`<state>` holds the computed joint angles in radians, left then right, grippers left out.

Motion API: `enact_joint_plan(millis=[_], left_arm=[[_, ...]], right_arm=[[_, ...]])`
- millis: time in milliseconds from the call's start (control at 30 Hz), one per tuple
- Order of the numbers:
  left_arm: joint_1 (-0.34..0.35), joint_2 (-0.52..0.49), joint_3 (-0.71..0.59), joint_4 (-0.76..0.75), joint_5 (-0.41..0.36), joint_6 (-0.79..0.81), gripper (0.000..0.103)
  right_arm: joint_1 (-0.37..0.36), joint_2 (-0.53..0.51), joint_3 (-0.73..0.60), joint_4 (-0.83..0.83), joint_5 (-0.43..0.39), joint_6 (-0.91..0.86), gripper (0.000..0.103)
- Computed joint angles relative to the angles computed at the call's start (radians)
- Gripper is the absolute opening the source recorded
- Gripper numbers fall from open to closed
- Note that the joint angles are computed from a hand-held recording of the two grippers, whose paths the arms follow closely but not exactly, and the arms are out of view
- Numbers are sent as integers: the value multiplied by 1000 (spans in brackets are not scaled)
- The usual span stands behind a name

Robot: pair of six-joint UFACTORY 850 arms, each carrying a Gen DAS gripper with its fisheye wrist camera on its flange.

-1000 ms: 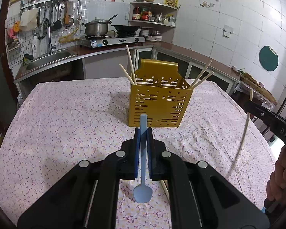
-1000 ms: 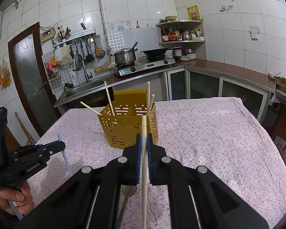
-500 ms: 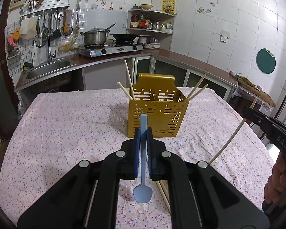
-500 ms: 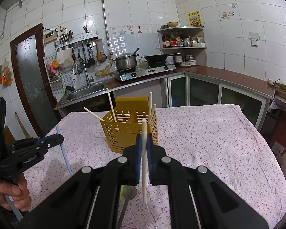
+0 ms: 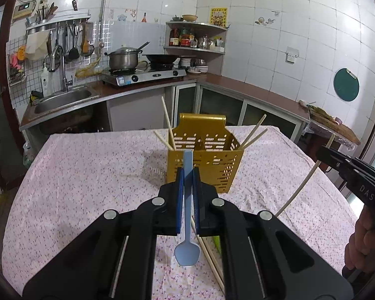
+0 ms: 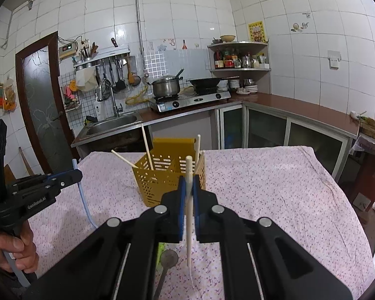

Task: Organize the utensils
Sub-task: 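Lift the blue spoon over the yellow holder with the left gripper while the right gripper carries its chopstick there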

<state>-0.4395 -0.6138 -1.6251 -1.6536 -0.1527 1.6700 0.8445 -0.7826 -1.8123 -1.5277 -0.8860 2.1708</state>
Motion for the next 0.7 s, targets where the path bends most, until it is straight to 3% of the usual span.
enact_joint_plan(millis=[300, 600, 700], left_arm=[[-3, -8, -53, 59, -20, -51, 5], [-12, -15, -111, 18, -12, 11, 5], [-11, -23, -137, 83, -16, -62, 5]], right_arm=[[0, -2, -42, -9, -17, -48, 6], [-3, -2, -85, -38, -40, -90, 6], [-4, -2, -97, -44, -45, -104, 6]])
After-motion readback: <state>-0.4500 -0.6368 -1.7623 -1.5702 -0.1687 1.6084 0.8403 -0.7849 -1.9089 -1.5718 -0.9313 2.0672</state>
